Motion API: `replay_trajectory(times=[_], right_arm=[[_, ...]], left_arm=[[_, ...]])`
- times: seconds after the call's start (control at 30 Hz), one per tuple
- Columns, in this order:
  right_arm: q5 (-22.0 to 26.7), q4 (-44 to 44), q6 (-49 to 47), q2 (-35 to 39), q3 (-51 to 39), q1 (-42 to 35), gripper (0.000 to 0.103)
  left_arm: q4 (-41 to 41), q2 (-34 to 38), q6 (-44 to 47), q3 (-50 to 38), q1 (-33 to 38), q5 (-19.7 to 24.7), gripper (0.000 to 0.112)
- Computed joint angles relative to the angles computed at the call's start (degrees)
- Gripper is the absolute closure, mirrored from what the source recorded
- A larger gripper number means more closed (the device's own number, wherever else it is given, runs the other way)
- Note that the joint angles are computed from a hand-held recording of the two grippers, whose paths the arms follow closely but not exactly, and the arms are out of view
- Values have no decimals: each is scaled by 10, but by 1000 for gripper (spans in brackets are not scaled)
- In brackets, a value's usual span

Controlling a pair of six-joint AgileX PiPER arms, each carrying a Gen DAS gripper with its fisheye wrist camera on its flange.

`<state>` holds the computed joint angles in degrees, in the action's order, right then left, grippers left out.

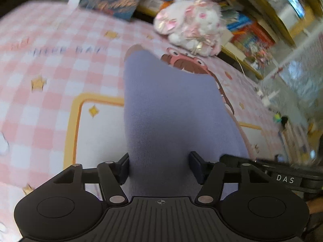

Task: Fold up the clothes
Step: 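Lift the held sweater end and fold it over the rest with both grippers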

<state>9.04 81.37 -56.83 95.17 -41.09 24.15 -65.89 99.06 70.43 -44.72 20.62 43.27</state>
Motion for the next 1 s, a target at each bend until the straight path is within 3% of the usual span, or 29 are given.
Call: replay_trajectory(times=[0.07,0.2,0.3,0.33,0.43,0.5,0.57,0.73,0.83,0.9,1.0], right_arm=[[40,13,6,13,-4,-28,59],[102,44,2,37,-10,-68,53],[134,47,-1,51,-18,-85,54],[142,43,-4,54,-21,-88,59],[106,32,-38,32,-21,-64,72],[55,38,-90,12,-15,-32,73],[40,56,-127,10,-9,-25,73],[145,46,-81,47,-17,-102,59],[181,56,-69,65,-21,-125,54],[188,57,-70,70,-26,-126,54],[185,60,-82,68,-30,-119,63]], left_arm=[[-2,16,-8,-7,9,17,46],[-13,23,-7,-8,8,22,45],[-21,13,-4,1,-4,3,51],[-24,5,0,5,-9,-5,56],[-20,-20,9,13,-27,-26,59],[-12,-24,7,11,-36,-33,58],[-3,-20,-1,6,-36,-31,57],[-2,25,-22,-16,-2,22,48],[-9,28,-18,-17,-5,23,48],[-12,24,-16,-15,-12,15,49],[-17,12,-13,-6,-23,-5,54]])
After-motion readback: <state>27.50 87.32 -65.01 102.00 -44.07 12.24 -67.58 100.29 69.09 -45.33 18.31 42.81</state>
